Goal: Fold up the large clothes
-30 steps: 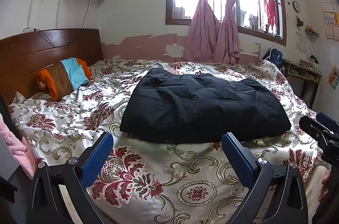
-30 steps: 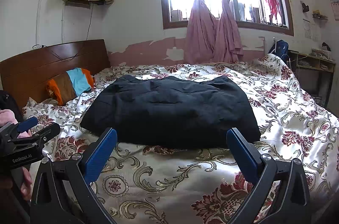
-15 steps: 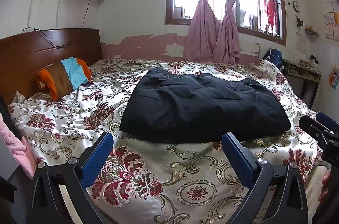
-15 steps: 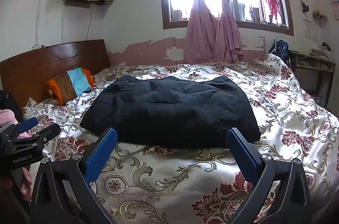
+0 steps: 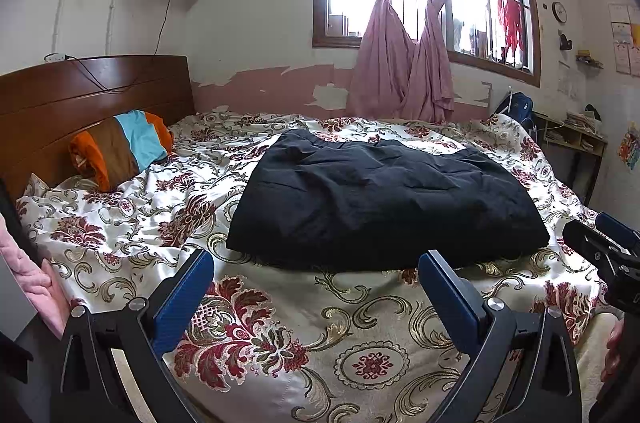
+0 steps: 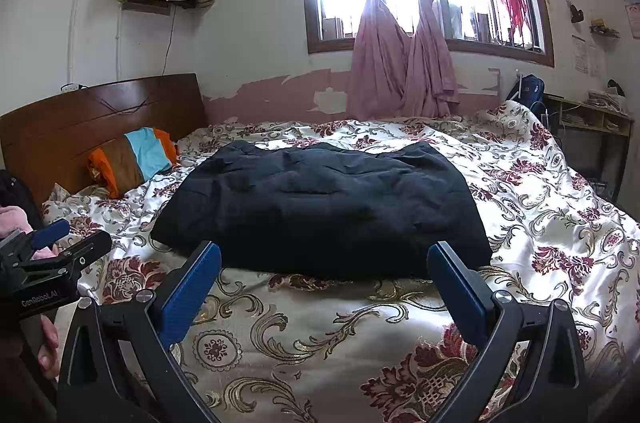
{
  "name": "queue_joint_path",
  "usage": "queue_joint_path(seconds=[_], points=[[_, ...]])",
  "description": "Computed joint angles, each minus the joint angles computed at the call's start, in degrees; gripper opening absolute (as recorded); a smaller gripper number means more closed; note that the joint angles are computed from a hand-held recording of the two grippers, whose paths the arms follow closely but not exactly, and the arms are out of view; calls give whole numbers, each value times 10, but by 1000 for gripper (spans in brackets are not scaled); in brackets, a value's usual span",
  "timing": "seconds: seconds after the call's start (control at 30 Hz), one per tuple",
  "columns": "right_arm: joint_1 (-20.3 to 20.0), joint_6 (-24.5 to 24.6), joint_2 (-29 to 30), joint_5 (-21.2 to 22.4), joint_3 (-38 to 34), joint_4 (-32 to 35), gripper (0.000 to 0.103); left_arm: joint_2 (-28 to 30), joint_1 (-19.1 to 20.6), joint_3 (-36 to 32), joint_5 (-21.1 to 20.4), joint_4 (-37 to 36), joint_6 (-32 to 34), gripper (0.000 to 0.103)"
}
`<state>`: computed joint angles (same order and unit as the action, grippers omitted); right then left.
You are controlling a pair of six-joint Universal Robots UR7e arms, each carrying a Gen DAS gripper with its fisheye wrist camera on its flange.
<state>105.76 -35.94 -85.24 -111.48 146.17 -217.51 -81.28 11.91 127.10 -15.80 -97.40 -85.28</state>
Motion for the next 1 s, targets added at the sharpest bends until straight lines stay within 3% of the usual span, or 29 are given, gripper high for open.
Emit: queue_joint_path(seconds=[1.0], points=[[-2, 1, 3, 0, 2, -4, 101, -1, 0, 1, 0, 1, -1, 103]])
